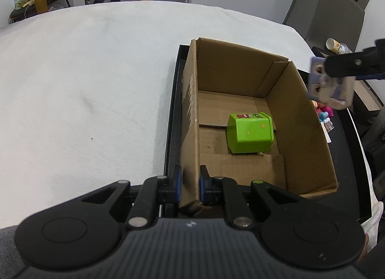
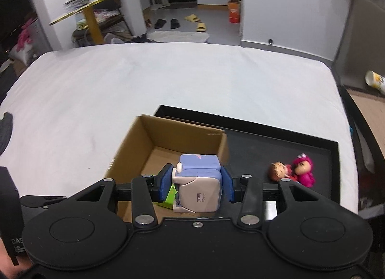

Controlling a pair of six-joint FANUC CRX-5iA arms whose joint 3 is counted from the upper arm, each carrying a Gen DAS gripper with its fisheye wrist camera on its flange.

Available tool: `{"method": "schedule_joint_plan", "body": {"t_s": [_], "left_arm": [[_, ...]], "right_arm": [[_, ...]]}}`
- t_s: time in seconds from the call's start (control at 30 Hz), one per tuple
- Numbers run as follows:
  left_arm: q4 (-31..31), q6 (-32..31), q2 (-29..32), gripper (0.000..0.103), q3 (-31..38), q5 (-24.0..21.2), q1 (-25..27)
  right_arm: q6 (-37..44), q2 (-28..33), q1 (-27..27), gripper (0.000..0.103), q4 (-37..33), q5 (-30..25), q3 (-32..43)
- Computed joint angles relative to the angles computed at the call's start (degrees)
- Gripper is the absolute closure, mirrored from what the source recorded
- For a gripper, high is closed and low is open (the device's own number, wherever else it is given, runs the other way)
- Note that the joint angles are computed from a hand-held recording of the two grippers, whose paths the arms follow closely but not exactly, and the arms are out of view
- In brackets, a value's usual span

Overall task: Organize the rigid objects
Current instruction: 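Lower the lavender cube into the cardboard box and open the right gripper, then move the right gripper back over the white USB charger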

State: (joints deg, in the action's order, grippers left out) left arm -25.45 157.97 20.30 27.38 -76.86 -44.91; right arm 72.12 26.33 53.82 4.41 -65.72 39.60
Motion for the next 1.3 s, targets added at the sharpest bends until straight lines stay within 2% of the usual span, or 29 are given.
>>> {"method": "schedule_joint_plan", "body": {"t_s": [0.67, 0.8, 0.93, 1.23, 1.3], "left_arm": [[0.1, 0.7, -0.4, 0.090, -0.8, 1.0, 0.2], [0.1, 0.6, -0.3, 0.090, -0.7, 0.9, 0.2], [0.0, 1.1, -0.4, 0.089, -0.6, 0.7, 0.2], [-0.3, 1.4, 0.0, 0.090, -0.3, 0.4, 0.1], [-0.3, 1.5, 0.0, 0.090, -0.3, 0.4, 0.0]], "right_arm": [[9.7, 7.3, 3.6, 0.060, -1.5, -4.8, 8.9], [10.8, 7.7, 3.5, 0.060, -2.4, -4.2, 9.4], [9.2, 7.3, 3.8, 0.058, -0.6, -2.8, 8.3], [7.4, 4.0, 1.8, 0.058, -2.6, -2.8, 5.5], [7.1, 3.4, 1.4, 0.054, -3.0, -3.4, 5.2]]}}
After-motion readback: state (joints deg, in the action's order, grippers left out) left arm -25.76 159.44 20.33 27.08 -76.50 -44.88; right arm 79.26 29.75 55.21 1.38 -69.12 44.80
